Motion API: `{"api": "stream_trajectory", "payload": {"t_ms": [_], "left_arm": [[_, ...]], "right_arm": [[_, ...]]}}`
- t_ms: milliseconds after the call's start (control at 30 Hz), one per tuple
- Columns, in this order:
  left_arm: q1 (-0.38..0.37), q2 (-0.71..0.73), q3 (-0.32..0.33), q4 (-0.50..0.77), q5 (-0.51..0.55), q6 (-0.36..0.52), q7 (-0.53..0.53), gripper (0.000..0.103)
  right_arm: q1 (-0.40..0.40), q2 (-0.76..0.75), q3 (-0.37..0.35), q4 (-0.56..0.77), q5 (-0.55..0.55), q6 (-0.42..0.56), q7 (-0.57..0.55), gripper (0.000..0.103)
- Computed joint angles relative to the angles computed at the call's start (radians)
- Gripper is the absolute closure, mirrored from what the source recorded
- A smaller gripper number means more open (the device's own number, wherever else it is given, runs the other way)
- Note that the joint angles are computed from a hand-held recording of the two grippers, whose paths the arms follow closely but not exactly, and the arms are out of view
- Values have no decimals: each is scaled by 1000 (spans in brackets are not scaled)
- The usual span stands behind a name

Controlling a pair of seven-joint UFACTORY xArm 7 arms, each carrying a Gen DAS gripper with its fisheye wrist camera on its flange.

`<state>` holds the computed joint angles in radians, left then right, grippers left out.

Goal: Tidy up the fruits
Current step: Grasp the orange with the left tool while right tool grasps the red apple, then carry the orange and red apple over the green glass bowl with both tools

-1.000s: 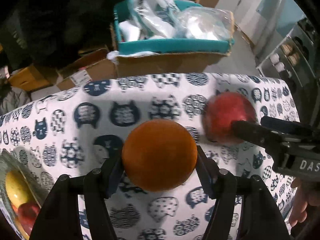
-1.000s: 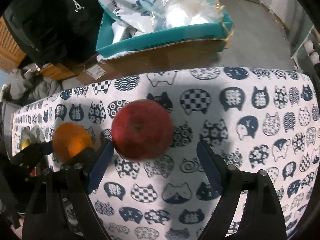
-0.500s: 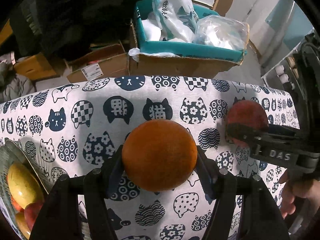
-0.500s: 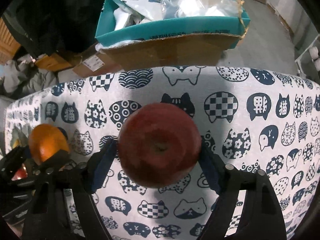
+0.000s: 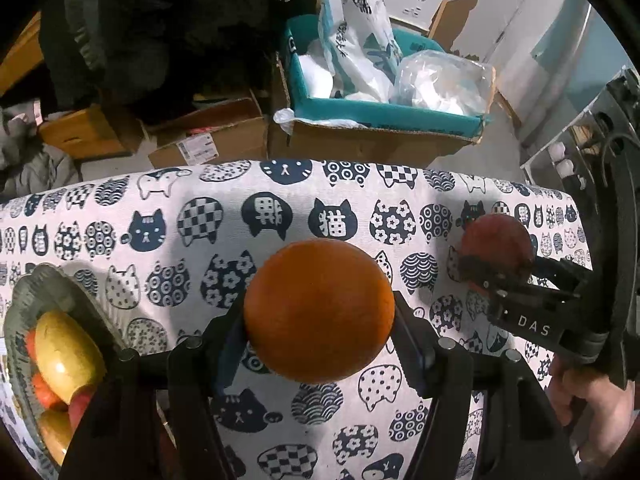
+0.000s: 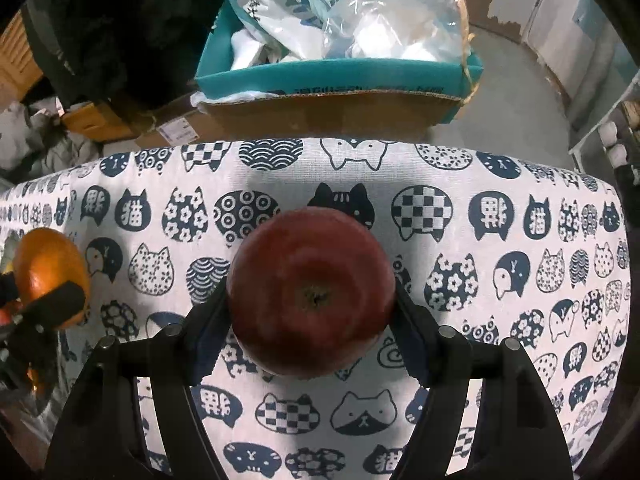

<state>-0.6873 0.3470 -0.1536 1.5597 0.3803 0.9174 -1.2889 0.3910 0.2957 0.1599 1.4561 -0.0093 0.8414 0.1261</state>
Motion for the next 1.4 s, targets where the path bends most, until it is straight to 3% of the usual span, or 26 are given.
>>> {"api": "stream_trajectory", "payload": {"t_ms": [600, 1033, 1400], "left_arm": [[-13, -185, -58, -96, 116, 117, -104, 36], [42, -385, -151, -230, 155, 192, -175, 36], [120, -569, -224, -359, 108, 256, -183, 36]], "right_arm": [[8, -225, 32, -153, 13, -95, -6, 29], [61, -283, 73, -105, 63, -105, -60, 29], [123, -245, 103, -27, 93, -99, -69, 29]]}}
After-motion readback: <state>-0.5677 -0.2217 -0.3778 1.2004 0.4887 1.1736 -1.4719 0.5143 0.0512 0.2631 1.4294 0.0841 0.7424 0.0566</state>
